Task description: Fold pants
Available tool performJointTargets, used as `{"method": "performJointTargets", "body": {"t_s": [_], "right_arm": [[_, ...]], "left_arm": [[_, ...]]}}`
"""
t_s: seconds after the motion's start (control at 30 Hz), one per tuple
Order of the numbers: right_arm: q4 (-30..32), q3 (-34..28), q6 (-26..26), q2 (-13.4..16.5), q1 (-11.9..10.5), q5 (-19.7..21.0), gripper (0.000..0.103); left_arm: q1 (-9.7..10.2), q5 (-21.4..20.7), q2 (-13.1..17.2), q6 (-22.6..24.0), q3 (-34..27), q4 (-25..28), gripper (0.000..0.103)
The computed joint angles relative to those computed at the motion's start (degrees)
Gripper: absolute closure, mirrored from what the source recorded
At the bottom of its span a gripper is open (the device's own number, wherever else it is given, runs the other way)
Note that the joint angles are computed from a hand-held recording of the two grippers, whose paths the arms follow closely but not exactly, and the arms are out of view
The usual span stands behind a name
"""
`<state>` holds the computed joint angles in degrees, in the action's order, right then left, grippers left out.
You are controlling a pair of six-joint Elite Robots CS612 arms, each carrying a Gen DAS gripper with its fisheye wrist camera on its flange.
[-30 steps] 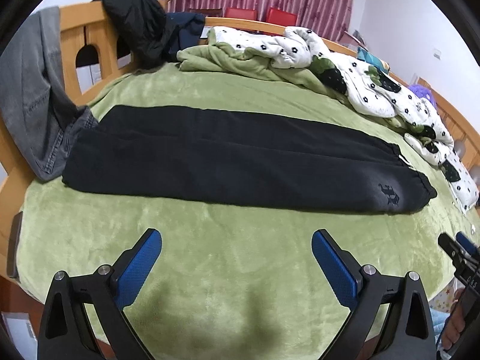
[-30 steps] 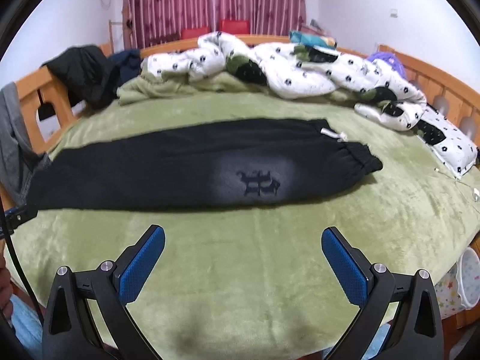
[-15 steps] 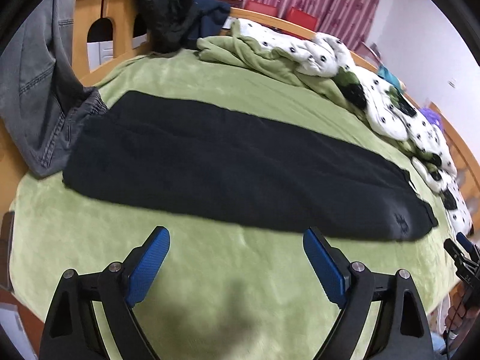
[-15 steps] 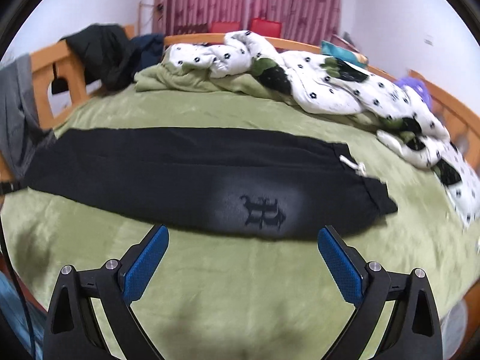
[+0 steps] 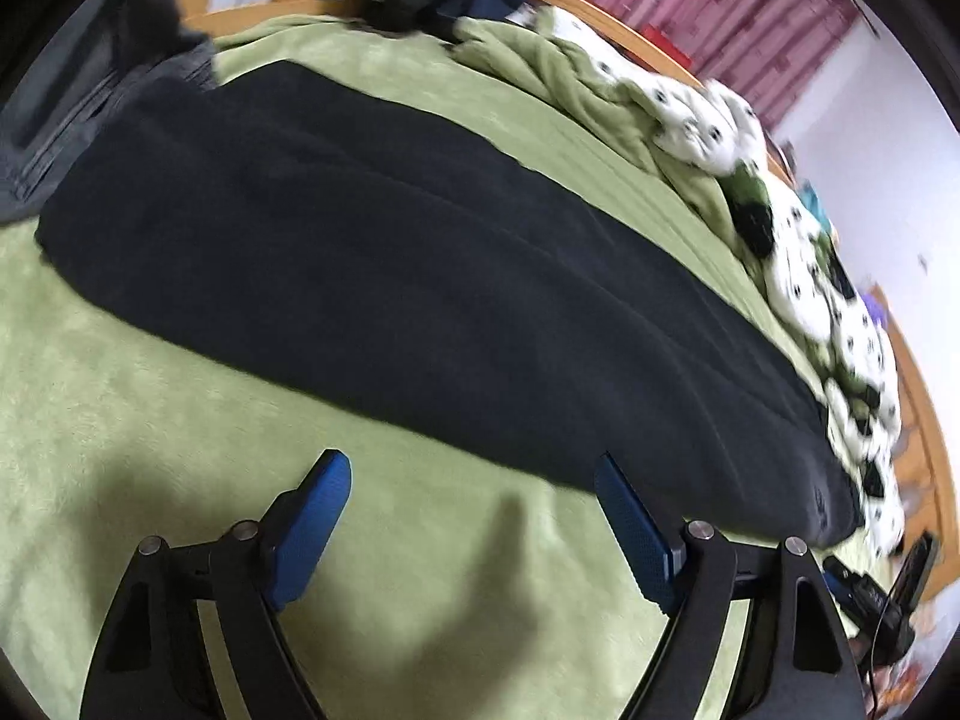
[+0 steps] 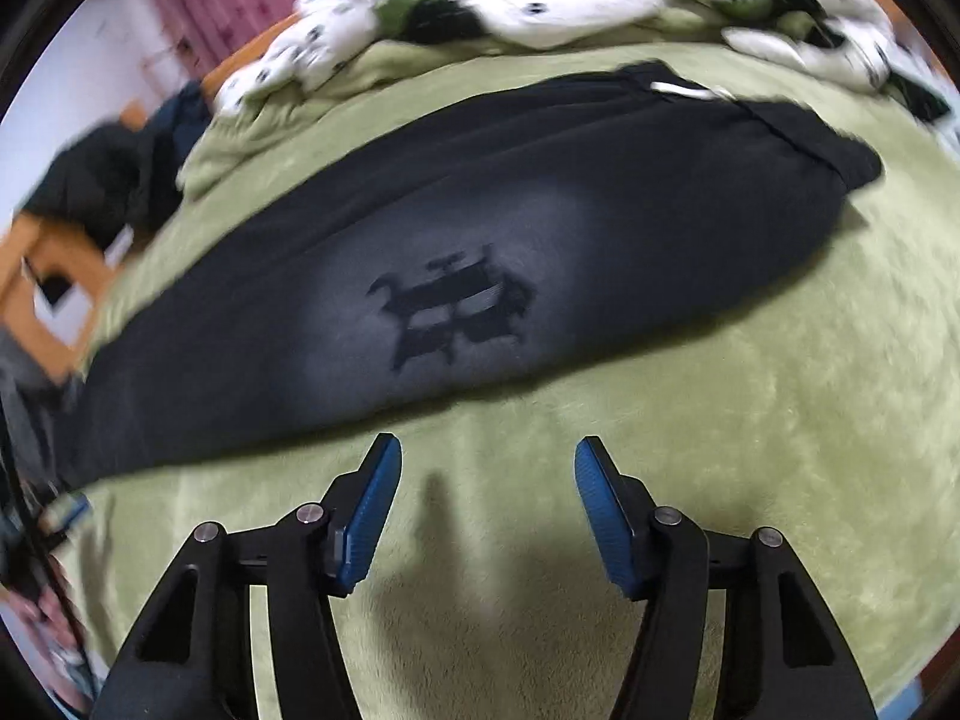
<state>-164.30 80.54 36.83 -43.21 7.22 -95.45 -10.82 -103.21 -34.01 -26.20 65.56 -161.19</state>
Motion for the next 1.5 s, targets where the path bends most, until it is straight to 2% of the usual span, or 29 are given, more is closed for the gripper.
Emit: {"method": "performJointTargets", "body": {"t_s": [0.07, 0.13, 0.27, 0.37, 0.47, 0.5, 0.53, 0.6, 0.67, 0.7, 0.77, 0.83, 0.9, 1.03, 1.17, 1.27, 1.37, 1.5], "right_arm": [[-2.1, 0.3, 2.1, 0.1, -0.3, -0.9, 0.042], [-1.5, 0.1, 4.2, 0.3, -0.6, -1.3, 0.043], [-1.3, -0.6, 8.9, 1.4, -1.2, 2.2, 0.042], [-1.7, -1.5, 9.4, 2.0, -0.9, 0.1, 0.042], [-2.7, -3.4, 10.4, 3.3, -1.2, -0.2, 0.043], [-3.2, -3.9, 10.9, 3.7, -1.5, -0.1, 0.047], [-3.7, -4.6, 11.6, 4.3, -1.6, -0.7, 0.056], [-4.1, -5.7, 11.8, 5.0, -1.6, -2.2, 0.068], [-4.7, -5.8, 12.7, 5.1, -1.5, -3.0, 0.075], [-5.6, -5.5, 13.1, 4.8, -1.4, -3.5, 0.083], [-7.7, -5.3, 12.0, 4.5, -1.3, -3.8, 0.088], [-10.1, -5.1, 10.0, 4.0, -1.3, -3.6, 0.090], [-11.8, -5.5, 8.2, 3.7, -1.3, -3.8, 0.093], [-10.2, -8.0, 4.4, 4.0, -1.3, -4.3, 0.094], [-7.0, -12.6, -0.8, 5.3, -1.6, -4.3, 0.094], [-4.8, -15.9, -3.5, 6.4, -2.2, -3.2, 0.095], [-1.1, -21.0, -7.6, 8.8, -2.6, -3.0, 0.095], [3.7, -28.0, -12.7, 13.1, -2.0, -5.6, 0.095]], "left_arm": [[0.66, -0.9, 1.2, -3.6, -1.1, 0.0, 0.023], [1.00, -1.4, 2.2, -5.2, -2.1, -0.2, 0.028], [0.29, 1.8, 2.6, -2.4, -3.0, 0.0, 0.028], [-0.22, 4.0, 3.0, -0.9, -4.0, 0.7, 0.032], [0.20, 1.7, 3.7, -1.4, -5.5, 1.4, 0.040], [0.38, 0.9, 4.1, -2.3, -6.2, 1.5, 0.045], [0.62, 0.0, 4.4, -3.3, -6.7, 1.3, 0.050], [1.08, -1.0, 5.0, -5.4, -7.7, 1.6, 0.069], [1.33, -1.0, 5.2, -7.7, -8.1, 0.8, 0.083], [1.38, -1.0, 5.1, -8.5, -8.2, 0.4, 0.085], [1.06, 0.6, 4.2, -7.6, -7.0, -1.8, 0.086], [0.18, 4.0, 3.0, -4.3, -6.2, -3.6, 0.086], [-0.45, 5.7, 2.6, -2.2, -6.5, -4.9, 0.087], [-0.81, 6.1, 2.9, -0.6, -9.5, -3.2, 0.087], [-0.70, 7.0, 5.4, 0.6, -16.2, 0.4, 0.088], [-0.79, 9.4, 7.9, 1.4, -20.8, 1.3, 0.088], [-1.01, 11.2, 10.9, 1.4, -25.3, 4.3, 0.088], [-1.16, 11.5, 14.7, 1.0, -31.8, 10.3, 0.088]]}}
